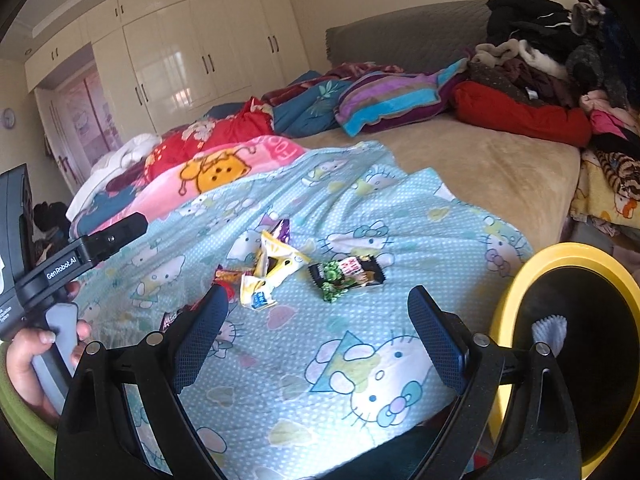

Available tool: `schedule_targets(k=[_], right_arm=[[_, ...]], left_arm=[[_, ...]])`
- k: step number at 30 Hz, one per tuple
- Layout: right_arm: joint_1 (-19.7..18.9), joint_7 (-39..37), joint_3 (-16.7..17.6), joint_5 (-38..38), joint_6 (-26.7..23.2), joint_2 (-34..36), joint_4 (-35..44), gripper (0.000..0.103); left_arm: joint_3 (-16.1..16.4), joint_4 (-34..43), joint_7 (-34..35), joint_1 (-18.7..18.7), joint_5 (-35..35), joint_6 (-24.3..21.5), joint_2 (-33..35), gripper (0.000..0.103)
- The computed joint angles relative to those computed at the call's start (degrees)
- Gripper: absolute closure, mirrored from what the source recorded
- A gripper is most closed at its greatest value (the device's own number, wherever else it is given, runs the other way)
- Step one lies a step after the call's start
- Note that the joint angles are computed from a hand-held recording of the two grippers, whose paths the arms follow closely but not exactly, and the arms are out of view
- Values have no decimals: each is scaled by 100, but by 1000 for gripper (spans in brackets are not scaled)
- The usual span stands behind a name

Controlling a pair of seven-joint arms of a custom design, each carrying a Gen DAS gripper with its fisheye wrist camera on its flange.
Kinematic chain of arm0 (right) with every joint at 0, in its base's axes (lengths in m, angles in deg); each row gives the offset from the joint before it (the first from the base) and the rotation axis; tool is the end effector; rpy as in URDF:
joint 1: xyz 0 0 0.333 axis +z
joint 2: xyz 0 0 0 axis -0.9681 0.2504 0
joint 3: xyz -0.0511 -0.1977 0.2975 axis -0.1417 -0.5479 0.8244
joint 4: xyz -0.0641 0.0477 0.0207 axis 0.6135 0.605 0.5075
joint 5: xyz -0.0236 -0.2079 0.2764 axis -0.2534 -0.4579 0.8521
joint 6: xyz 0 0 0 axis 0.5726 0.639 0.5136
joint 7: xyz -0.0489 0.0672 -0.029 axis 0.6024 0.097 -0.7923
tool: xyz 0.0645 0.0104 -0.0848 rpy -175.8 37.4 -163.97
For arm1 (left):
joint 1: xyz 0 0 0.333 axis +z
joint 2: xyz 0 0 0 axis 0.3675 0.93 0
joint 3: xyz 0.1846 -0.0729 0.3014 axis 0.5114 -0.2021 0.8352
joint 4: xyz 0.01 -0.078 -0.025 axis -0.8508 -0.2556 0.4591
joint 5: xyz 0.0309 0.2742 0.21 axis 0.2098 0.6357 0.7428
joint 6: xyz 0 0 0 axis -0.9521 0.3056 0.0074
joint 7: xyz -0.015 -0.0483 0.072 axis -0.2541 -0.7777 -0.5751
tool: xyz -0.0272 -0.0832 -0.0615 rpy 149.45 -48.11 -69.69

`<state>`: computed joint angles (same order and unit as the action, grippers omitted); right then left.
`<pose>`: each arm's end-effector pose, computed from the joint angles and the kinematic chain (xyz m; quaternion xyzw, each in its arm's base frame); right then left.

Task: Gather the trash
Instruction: 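Grasp the red cylindrical container with the left tool while the right tool grasps the yellow-white snack bag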

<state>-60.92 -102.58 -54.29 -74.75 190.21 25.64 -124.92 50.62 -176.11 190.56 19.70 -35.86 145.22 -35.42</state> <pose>0.4061 0.2352 0.5165 -0.5297 0.7252 -0.2622 0.3533 0.5192 -0.0310 0.5341 -0.5158 0.7103 -0.4485 0.1680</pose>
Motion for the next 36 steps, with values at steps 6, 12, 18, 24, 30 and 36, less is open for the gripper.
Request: schedule_targets(k=[6,12,18,24,30,36], right_arm=[[98,-182,-56,-11,116,390,286,14],[268,-718,-235,241,320,832,594,14],[351,-866,-473,392,631,1126,758,14],[452,-1405,-664,915,858,1405,890,15],[528,-2242,-836,1899,1173,1694,999,20],[444,-3436,-700,3306,1368,2039,1167,28]], left_arm=[[63,-13,-91,110,114,32,71,11],[109,-50,-265,243,357,-105,125,11],[135,-184,-523,363,833,-244,184,11],[169,-264,-940,492,1334,-735,262,21],[96,-366,-1245,521,1862,-1068,378,46],[9,-389,-1355,496,1964,-1131,489,56]])
